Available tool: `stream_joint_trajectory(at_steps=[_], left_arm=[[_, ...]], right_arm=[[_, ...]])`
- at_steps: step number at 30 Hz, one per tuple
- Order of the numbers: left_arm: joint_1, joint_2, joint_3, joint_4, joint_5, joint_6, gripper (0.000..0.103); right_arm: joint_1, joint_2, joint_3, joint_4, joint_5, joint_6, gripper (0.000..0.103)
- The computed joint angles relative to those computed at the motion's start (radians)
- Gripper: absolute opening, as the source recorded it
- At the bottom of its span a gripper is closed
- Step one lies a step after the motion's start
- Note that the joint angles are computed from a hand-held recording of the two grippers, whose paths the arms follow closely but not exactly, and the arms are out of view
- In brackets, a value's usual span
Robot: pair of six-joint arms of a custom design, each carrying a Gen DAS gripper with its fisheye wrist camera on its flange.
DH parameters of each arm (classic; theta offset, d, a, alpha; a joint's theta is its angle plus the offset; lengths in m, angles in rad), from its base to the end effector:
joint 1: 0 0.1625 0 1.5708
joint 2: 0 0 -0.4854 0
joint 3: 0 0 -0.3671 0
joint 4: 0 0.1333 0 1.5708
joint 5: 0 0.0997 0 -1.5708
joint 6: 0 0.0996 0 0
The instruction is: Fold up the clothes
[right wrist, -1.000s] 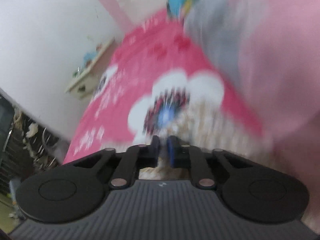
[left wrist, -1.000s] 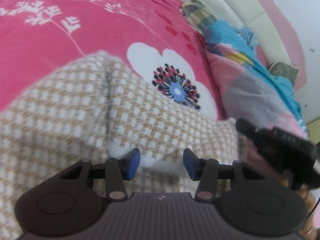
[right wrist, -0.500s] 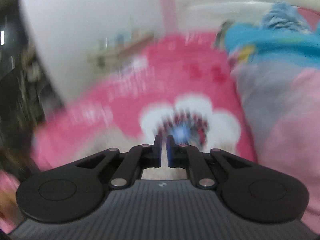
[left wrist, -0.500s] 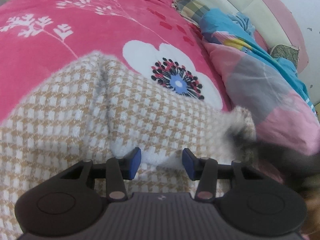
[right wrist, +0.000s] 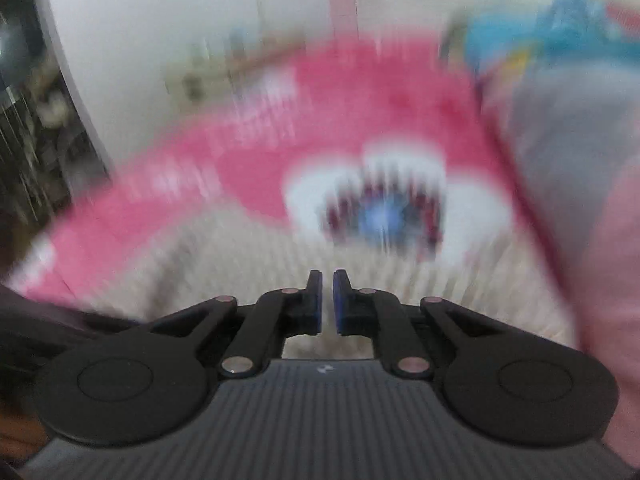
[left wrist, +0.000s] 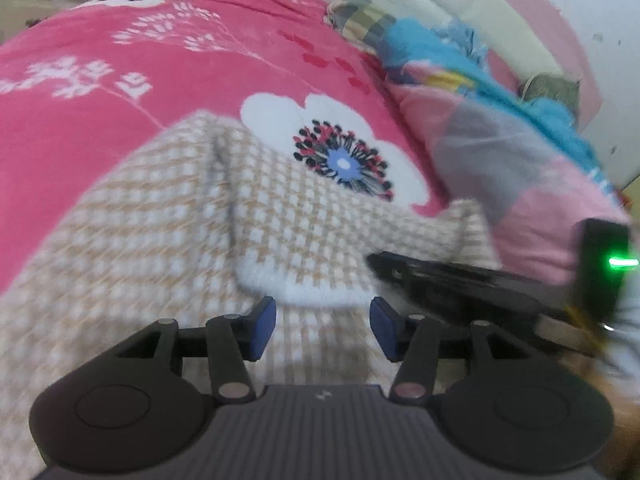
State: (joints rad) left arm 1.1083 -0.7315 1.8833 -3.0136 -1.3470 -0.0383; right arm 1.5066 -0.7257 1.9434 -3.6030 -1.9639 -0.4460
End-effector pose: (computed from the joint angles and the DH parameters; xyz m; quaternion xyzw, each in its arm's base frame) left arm -0.1438 -0.6367 0.0870 0.1912 0.9646 -0.1670 0.0713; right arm 0.0548 -0.6302 0.1496 0.0949 -0.8989 0.3306 0.2715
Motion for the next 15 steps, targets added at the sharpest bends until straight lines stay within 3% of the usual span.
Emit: stream_joint_trajectory(at_steps=[1,3,6,10,12,15], left_arm=[[0.003,-0.045,0.033,0.003,-0.018,-0.011,0.056],[0.010,-0.143,0.105,0.013,-0.036,-0.037,0.063],[0.013,-0.297,0.207,0.068,0.011,-0.096,0.065],[0.029,-0.482,0.323,0.171,0.104,-0.235,0.065],[0.050,-0.554,0.369,0.209,0.136,-0.292,0.067],[0.094,-0.616,0.407,0.265,0.151,-0.347,0.067]], right_arm=[[0.000,-0.018,-0.007,0.045,0.002,0.067,0.007],[0.029,-0.043,0.012,0.010,0.008,0.121,0.010],[0.067,-0.023,0.027,-0.109,0.050,0.091,0.010],[0.078,0.062,-0.111,-0.006,0.079,0.090,0.011],[0.067,0.125,-0.192,0.094,0.011,0.099,0.011],[0.069,0.144,-0.199,0.065,0.006,0.137,0.011]])
